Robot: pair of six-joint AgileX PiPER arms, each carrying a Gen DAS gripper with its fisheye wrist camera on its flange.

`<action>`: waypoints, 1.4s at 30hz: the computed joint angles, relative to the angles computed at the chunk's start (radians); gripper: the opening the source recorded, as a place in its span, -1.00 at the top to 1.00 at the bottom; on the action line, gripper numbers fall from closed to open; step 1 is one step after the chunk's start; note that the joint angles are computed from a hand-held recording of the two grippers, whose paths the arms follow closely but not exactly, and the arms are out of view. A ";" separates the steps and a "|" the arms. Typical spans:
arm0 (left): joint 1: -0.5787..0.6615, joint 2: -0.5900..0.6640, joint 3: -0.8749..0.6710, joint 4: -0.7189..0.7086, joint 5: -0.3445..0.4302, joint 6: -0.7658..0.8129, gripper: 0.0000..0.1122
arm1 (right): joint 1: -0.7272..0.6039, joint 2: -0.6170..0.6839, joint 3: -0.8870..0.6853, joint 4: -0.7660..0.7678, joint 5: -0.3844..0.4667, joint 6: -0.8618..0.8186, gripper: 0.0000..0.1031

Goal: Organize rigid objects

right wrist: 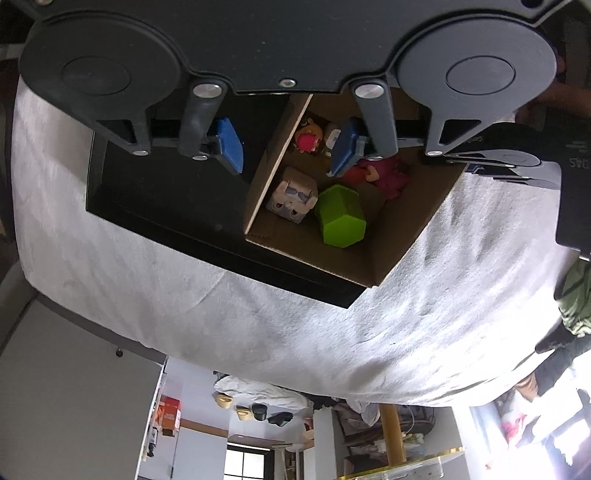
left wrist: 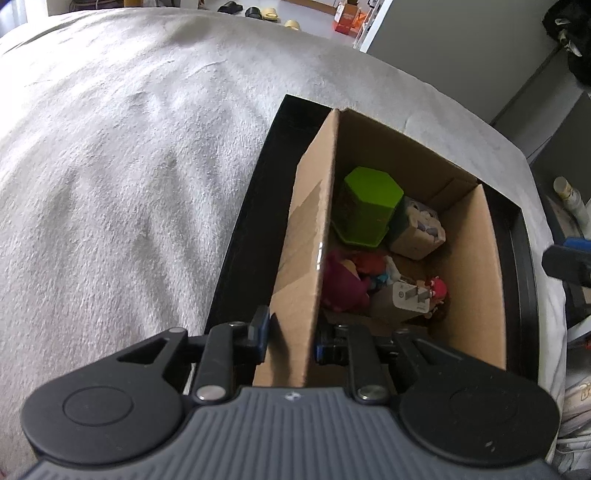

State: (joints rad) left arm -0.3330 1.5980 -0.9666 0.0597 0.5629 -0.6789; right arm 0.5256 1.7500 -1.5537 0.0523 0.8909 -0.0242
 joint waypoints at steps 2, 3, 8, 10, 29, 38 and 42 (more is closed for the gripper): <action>-0.003 -0.010 -0.014 0.004 0.020 -0.004 0.63 | -0.010 -0.014 0.011 0.012 0.000 0.000 -0.09; -0.005 -0.013 -0.028 0.005 0.038 0.000 0.63 | -0.014 -0.023 0.019 0.012 -0.003 0.001 -0.12; -0.023 -0.038 -0.081 0.050 0.102 -0.019 0.63 | -0.049 -0.077 0.065 0.051 -0.020 -0.004 -0.20; -0.029 -0.046 -0.105 0.038 0.131 -0.007 0.63 | -0.072 -0.101 0.087 0.083 -0.027 -0.014 -0.25; -0.250 -0.108 -0.321 0.203 0.453 -0.121 -0.01 | -0.235 -0.332 0.296 0.242 -0.063 -0.043 -0.83; -0.330 -0.133 -0.406 0.233 0.564 -0.138 -0.43 | -0.284 -0.420 0.357 0.259 -0.034 0.000 -1.00; -0.355 -0.155 -0.432 0.233 0.599 -0.125 -0.62 | -0.295 -0.468 0.382 0.252 -0.031 0.031 -1.00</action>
State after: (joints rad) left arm -0.6877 1.4428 -1.3987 0.2928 1.1616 -0.8044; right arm 0.2307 1.2818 -1.1712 0.3040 0.8603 0.0064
